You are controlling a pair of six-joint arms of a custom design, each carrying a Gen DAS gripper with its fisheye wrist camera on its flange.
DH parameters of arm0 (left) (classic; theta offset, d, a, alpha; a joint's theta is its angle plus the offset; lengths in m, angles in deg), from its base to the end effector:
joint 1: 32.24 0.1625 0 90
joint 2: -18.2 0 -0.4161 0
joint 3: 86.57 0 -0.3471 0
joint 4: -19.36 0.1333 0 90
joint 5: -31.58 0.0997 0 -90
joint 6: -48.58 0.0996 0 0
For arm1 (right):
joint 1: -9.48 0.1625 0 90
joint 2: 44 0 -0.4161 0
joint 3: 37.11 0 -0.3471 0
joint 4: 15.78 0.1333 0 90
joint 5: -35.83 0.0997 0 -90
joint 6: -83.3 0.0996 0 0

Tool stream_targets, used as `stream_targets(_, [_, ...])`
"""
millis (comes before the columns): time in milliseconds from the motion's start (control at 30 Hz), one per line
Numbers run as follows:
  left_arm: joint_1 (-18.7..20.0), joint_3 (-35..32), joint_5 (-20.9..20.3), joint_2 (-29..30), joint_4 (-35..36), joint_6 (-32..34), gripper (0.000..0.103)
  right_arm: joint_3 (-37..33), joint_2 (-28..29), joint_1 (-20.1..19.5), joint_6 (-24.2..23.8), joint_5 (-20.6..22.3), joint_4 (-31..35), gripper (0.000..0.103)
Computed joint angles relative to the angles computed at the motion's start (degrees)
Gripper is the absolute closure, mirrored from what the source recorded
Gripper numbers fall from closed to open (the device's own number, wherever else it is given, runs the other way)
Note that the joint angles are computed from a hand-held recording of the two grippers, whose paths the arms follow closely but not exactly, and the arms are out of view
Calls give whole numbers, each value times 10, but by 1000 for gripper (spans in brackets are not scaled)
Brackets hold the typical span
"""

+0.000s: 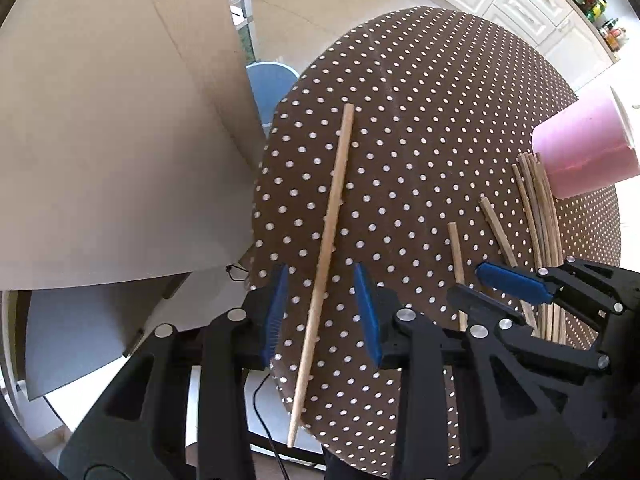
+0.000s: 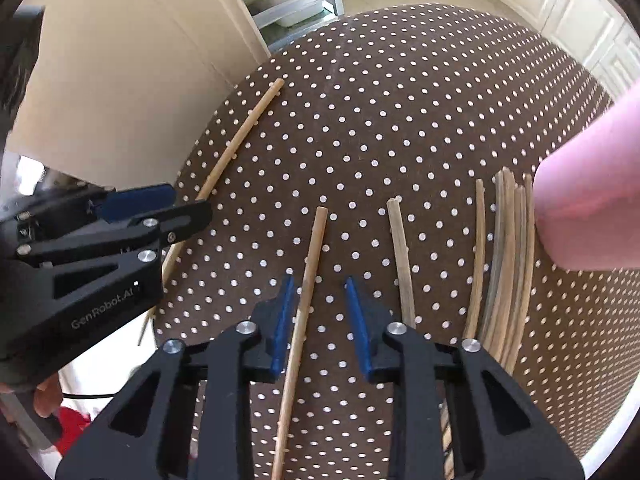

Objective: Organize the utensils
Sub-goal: 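Lower the left tool onto one chopstick and close it while the right tool grasps another, then carry the chopsticks over the pink cup and open both tools to drop them in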

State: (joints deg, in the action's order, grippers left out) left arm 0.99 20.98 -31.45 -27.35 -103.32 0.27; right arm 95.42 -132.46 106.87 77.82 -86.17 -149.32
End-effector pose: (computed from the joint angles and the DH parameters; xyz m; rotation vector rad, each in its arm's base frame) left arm -0.3186 -0.4221 0.0268 0.3350 2.4395 -0.0768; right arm 0.1261 -0.3461 0.2516 0.2929 -2.5664 0.0004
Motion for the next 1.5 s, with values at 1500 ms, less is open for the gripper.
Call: stream_targets(1500, [-115, -108, 112, 91, -378, 154, 97, -203, -206, 62, -18, 83, 71, 99])
